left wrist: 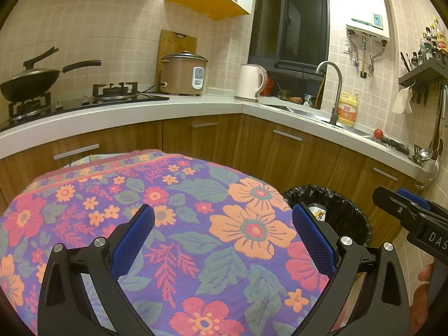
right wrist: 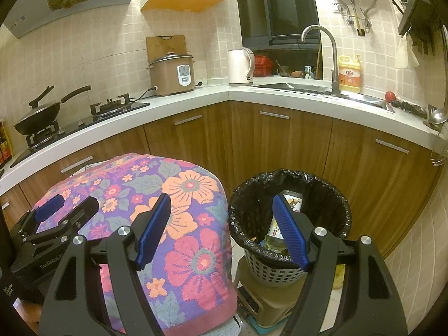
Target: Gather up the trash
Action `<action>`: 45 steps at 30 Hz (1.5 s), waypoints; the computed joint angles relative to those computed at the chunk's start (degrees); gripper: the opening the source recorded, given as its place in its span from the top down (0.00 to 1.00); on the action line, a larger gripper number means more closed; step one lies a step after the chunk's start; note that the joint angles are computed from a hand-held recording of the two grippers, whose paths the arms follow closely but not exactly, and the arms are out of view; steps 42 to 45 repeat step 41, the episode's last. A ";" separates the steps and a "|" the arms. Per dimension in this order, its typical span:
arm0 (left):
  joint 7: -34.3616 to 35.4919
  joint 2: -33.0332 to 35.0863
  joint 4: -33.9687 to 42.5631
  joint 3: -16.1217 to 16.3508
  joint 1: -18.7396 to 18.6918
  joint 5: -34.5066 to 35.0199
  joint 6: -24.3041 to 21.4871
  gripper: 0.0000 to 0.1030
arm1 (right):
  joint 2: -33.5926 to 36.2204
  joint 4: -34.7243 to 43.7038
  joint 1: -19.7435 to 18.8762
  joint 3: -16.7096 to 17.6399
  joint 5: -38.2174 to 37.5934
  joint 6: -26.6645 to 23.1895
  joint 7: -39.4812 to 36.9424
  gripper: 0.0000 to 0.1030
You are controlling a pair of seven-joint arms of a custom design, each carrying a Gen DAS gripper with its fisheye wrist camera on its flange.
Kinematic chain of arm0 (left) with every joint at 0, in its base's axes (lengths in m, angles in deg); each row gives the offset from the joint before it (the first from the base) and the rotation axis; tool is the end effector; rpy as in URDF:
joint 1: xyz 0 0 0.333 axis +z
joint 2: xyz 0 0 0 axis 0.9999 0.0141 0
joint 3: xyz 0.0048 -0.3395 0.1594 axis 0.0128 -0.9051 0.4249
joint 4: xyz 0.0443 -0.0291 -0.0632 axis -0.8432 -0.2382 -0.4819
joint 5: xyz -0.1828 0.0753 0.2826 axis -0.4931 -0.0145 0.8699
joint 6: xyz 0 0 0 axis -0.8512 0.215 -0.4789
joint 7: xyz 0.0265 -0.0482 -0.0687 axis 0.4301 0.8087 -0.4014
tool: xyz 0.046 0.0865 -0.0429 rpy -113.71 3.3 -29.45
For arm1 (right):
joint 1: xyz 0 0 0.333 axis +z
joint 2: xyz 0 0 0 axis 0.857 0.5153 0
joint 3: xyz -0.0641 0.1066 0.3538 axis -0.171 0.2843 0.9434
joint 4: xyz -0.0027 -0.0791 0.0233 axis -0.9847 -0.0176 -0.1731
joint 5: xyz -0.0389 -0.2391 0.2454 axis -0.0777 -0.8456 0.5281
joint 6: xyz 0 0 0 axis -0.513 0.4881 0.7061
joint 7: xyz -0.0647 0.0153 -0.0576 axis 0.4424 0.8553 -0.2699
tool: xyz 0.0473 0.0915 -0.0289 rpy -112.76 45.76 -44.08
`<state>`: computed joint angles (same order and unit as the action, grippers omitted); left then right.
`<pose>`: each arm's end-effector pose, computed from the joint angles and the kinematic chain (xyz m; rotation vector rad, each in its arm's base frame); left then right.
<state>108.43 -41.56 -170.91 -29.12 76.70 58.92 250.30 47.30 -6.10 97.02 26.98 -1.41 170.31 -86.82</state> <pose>0.6430 -0.1763 0.5414 -1.4105 1.7172 -1.2332 0.5903 0.4200 0.5591 -1.3479 1.6717 -0.9281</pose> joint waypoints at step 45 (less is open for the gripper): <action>8.84 -1.71 -4.55 8.26 -9.35 -16.36 2.81 0.07 | 0.35 0.32 -0.03 -0.12 1.45 1.08 -2.32 0.31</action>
